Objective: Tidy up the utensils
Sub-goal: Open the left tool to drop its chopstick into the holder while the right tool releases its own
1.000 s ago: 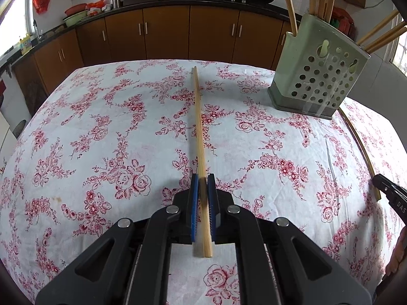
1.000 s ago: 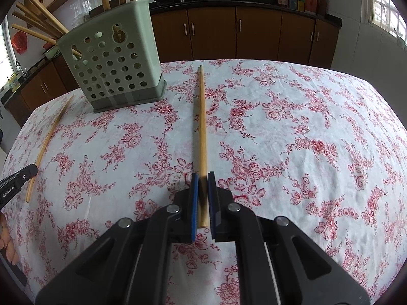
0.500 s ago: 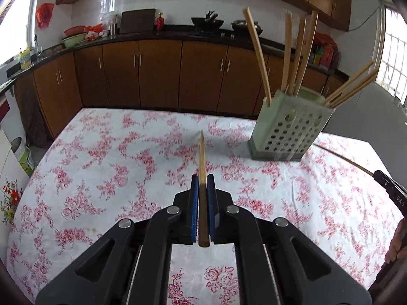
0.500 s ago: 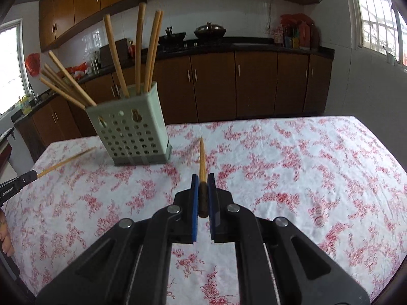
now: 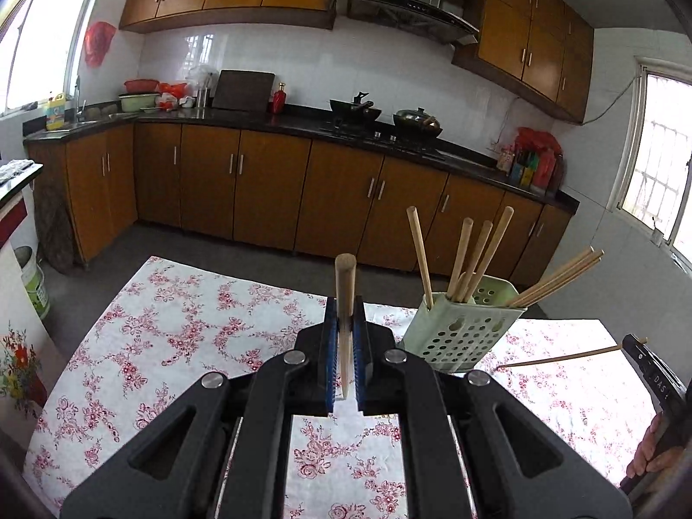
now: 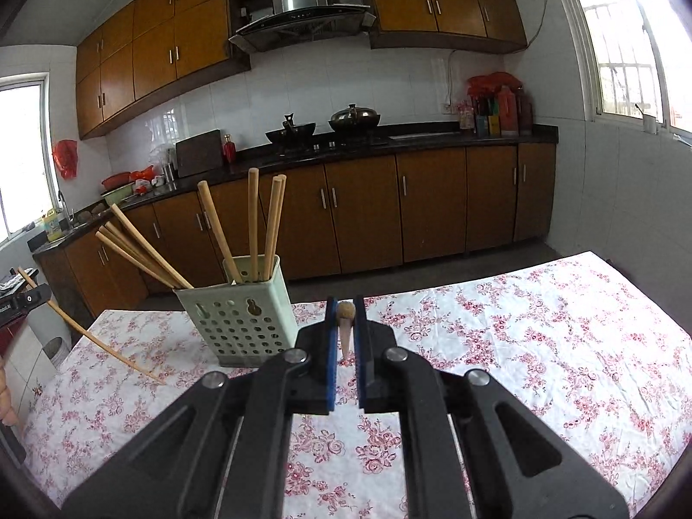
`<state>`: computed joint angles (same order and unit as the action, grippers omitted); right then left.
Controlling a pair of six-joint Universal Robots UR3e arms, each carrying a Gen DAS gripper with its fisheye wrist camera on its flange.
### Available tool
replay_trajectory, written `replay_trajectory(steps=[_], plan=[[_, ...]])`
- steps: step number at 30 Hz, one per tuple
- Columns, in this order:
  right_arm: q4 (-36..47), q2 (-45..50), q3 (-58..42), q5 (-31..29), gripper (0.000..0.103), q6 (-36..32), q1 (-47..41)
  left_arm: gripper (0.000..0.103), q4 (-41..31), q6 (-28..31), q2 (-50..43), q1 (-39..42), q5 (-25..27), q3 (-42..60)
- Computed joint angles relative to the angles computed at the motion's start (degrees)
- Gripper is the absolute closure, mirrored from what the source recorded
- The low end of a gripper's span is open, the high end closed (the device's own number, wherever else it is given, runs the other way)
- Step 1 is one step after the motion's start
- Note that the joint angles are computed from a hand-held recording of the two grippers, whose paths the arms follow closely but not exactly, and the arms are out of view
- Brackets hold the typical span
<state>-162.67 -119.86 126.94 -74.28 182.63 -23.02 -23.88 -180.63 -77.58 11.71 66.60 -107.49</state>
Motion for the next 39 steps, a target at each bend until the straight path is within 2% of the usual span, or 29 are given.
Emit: replay_trajectory(steps=[6, 10, 14, 17, 21, 26, 32, 34, 39], plan=[[0.27, 1.51, -3.45, -1.01, 0.095, 1.15, 1.94, 0.096, -1.04, 0.87, 0.73, -0.1, -0.53, 1.38], [6.21, -1.74, -7.69, 5.75, 0.095, 1.47, -2.51, 0.096, -3.01, 1.71, 2.43, -0.32, -2.8, 3.71], [12.26, -4.93, -13.09, 15.41, 0.095, 2.31, -8.87, 0.096, -4.99, 0.86, 2.4, -2.25, -4.13, 8.28], [13.73, -5.98, -16.3, 21.7, 0.095, 4.09, -12.63, 0.096, -6.08, -1.52, 0.85, -4.09, -5.43, 12.91], [13.29, -5.24, -20.9, 27.21, 0.095, 6.92, -15.19, 0.096, -4.89, -4.61, -3.16, -8.49, -3.28, 19.42], [5.76, 2.11, -26.77, 21.19, 0.095, 11.09, -7.85, 0.096, -2.84, -7.62, -10.12, -14.86, 2.77, 28.42], [-0.91, 13.66, -33.06, 5.77, 0.095, 10.22, 5.23, 0.096, -0.77, -7.21, -19.36, -20.97, 12.35, 36.26], [-0.46, 17.1, -35.07, 2.92, 0.095, 9.25, 7.75, 0.096, -1.57, -7.81, -21.19, -21.31, 12.72, 37.3], [2.71, 22.9, -38.1, 1.8, 0.095, 8.83, 9.24, 0.096, -3.81, -8.35, -24.28, -21.01, 12.27, 38.64]])
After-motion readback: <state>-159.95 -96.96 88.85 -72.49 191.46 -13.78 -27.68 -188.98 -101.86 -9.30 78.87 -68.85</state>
